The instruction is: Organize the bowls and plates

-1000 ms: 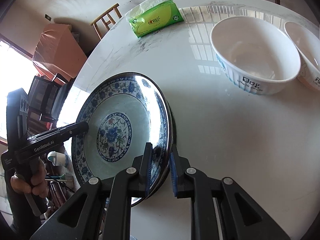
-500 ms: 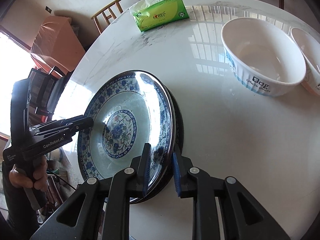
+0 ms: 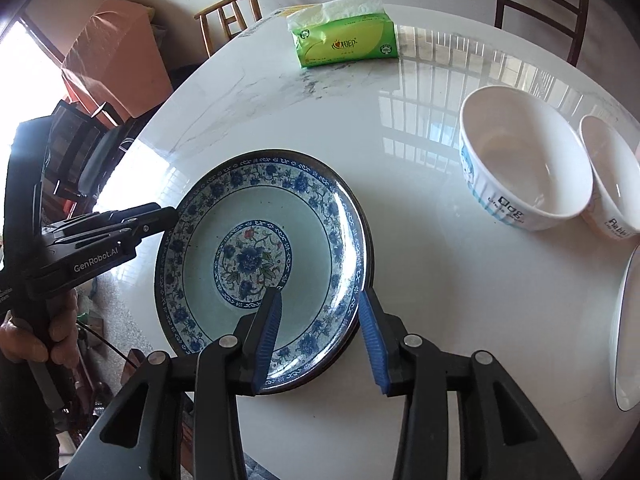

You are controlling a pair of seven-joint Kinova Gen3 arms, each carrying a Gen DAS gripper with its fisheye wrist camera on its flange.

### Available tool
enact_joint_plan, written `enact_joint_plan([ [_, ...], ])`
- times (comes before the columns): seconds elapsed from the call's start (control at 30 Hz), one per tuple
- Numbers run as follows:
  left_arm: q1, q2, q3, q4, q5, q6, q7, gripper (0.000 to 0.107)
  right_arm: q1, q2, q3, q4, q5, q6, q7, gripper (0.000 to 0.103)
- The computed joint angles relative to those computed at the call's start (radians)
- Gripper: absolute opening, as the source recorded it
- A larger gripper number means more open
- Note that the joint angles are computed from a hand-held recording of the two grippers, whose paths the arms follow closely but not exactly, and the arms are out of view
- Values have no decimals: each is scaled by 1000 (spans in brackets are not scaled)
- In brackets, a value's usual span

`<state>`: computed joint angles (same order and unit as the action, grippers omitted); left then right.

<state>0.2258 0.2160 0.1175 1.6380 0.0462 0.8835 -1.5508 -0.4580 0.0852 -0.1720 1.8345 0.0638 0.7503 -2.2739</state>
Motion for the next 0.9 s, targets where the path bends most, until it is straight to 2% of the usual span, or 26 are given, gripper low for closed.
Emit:
enact_joint_plan([
  [0.07, 4, -24, 8, 13, 13, -16, -5, 27, 0, -29, -1, 27, 3, -15, -6, 43],
  [0.23, 14, -51, 45, 12, 112, -2, -57, 44, 27, -129, -10, 115, -9, -10, -20, 43],
  [0.4, 64, -39, 89, -19, 204, 20, -97, 49, 97, -299, -4, 228, -25, 20, -21, 43],
  [0.5, 114, -4, 113, -56, 240, 27, -88, 51, 157, -419, 35, 294, -52, 55, 21, 43],
  [0.7, 229, 96, 144, -164, 253, 40, -3, 51, 289, -632, 240, 404, -92, 117, 180, 43],
  [0.8, 273, 154, 157, -215, 276, 33, 44, 51, 358, -669, 347, 426, -70, 147, 266, 44],
  [0.9, 328, 209, 158, -268, 271, 19, 103, 51, 390, -659, 479, 440, -66, 136, 373, 44],
])
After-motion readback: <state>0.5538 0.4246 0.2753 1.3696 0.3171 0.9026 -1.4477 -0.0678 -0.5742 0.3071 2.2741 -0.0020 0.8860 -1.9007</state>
